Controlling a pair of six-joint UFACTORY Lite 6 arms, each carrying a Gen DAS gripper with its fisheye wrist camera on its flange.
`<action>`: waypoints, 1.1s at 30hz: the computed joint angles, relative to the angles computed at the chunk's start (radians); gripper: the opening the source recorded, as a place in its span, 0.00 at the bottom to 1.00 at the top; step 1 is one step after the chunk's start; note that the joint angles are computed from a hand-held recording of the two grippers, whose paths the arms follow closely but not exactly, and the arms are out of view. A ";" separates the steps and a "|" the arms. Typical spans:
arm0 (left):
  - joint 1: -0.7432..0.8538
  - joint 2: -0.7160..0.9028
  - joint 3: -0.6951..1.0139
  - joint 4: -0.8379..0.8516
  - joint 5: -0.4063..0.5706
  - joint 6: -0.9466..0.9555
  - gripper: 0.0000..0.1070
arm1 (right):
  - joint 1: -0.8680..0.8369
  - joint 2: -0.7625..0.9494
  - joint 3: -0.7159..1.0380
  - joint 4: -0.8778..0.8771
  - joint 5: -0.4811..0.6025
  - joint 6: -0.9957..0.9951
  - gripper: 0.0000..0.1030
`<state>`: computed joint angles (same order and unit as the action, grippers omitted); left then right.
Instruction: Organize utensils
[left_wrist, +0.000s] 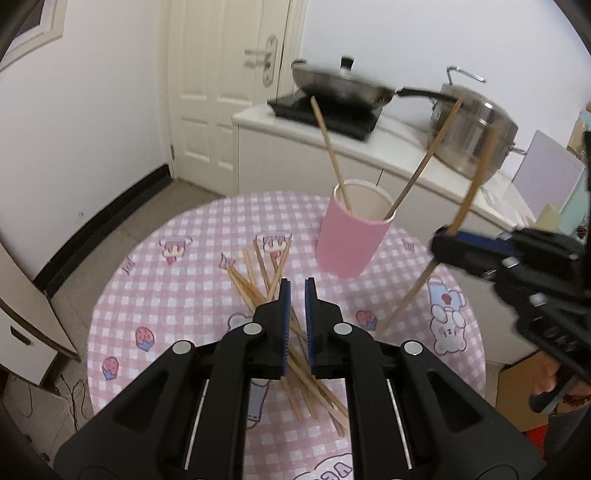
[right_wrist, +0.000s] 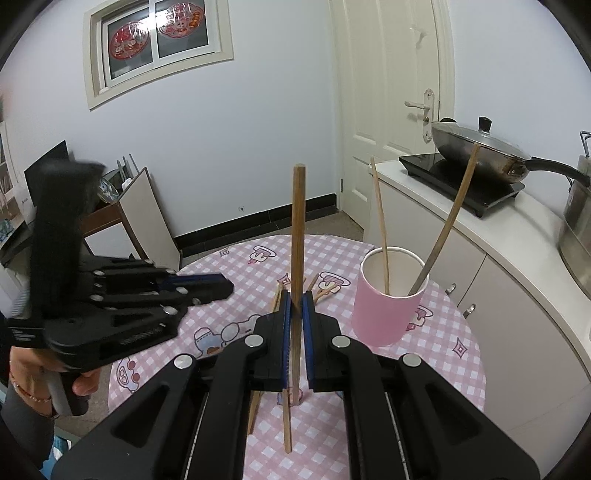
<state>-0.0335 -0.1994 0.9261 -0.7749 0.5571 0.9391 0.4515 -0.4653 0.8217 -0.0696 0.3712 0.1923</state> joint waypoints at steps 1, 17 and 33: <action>-0.005 0.013 -0.001 -0.003 -0.012 0.003 0.20 | -0.004 -0.002 0.005 0.004 0.011 -0.009 0.05; -0.090 0.395 0.160 -0.007 -0.150 0.046 0.33 | -0.043 0.335 0.249 0.074 0.080 -0.169 0.05; -0.151 0.704 0.411 0.228 -0.213 -0.186 0.05 | -0.081 0.504 0.344 0.178 0.040 -0.283 0.05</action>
